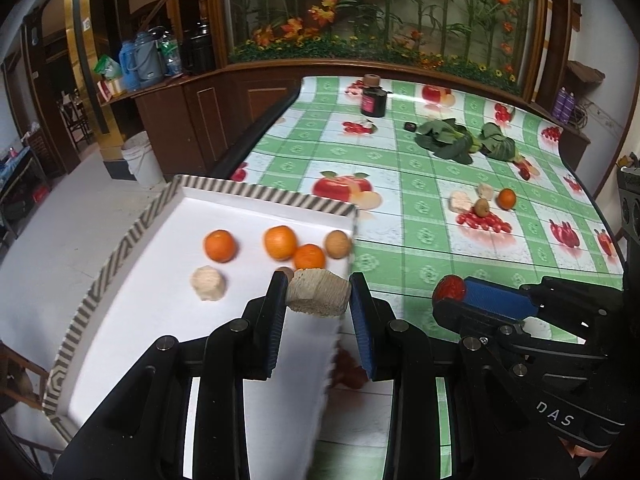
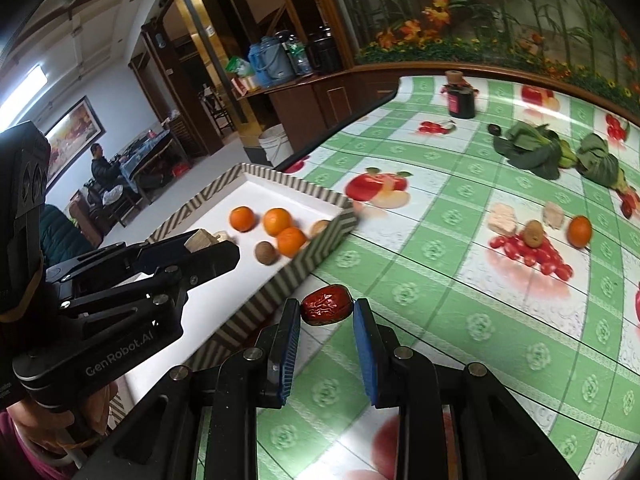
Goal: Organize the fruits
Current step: 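Carry the tan block and red date in both grippers over the tray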
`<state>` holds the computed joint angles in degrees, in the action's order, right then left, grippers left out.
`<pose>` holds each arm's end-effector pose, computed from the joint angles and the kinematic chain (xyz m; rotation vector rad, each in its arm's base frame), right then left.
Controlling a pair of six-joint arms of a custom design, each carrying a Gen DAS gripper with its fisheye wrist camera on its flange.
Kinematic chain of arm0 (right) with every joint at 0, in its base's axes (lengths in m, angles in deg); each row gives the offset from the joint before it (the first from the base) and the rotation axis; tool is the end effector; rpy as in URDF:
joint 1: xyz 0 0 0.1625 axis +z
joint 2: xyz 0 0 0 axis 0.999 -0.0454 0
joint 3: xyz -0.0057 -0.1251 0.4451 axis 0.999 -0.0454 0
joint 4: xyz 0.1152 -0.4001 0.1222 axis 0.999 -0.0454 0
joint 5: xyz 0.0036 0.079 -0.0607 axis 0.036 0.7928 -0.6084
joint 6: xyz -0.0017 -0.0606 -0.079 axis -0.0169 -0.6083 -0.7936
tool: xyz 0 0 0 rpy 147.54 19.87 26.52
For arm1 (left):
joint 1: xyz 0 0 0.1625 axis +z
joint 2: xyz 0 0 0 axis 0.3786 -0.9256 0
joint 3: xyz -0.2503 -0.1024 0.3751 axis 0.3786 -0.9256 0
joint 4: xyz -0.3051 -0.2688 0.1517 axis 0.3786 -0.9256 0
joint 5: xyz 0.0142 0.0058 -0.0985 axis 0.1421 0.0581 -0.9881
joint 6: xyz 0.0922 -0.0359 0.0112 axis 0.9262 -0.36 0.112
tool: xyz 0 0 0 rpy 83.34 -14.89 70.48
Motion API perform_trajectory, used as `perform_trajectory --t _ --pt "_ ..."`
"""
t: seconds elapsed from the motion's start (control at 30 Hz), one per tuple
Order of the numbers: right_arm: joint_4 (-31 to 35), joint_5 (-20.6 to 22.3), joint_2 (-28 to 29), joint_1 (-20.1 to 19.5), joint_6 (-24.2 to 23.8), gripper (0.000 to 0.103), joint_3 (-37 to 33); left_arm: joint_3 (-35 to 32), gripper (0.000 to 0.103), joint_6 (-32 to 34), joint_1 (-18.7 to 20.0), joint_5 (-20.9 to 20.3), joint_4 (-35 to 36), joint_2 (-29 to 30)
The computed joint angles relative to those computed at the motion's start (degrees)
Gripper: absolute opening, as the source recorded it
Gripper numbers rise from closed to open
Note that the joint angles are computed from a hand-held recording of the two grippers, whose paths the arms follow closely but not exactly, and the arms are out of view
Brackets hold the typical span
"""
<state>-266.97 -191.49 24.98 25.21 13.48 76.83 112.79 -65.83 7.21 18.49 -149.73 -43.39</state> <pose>0.2843 -0.3905 0.0505 1.0196 -2.6949 0.5799 -0.1486 -0.3377 0.2382 0.2788 2.1563 -0.9203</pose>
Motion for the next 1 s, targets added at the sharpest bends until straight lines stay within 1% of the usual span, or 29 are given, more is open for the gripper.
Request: perform_trajectory --t 0.3,0.5,0.6,0.73,1.0 --pt "2.61 0.28 3.61 2.91 -0.13 0.026 -3.42 -0.48 0.031 -4.33 1.25 1.72 9.65 -5.55" --pt "5.01 0.54 5.69 4.37 -0.42 0.026 -5.7 -0.86 0.031 -4.48 3.41 2.34 12.27 -7.59" --pt "6.26 0.71 6.67 4.89 -0.6 0.026 -6.82 -0.93 0.031 -2.54 5.14 1.61 10.7 -8.39" --pt "7.78 0.47 7.99 5.49 -1.02 0.026 -8.23 -1.1 0.031 0.85 8.26 -0.42 7.14 -9.52" --pt "11.91 -0.6 10.99 6.0 -2.04 0.026 -12.12 -2.0 0.031 3.67 13.35 -3.09 4.53 -10.54"
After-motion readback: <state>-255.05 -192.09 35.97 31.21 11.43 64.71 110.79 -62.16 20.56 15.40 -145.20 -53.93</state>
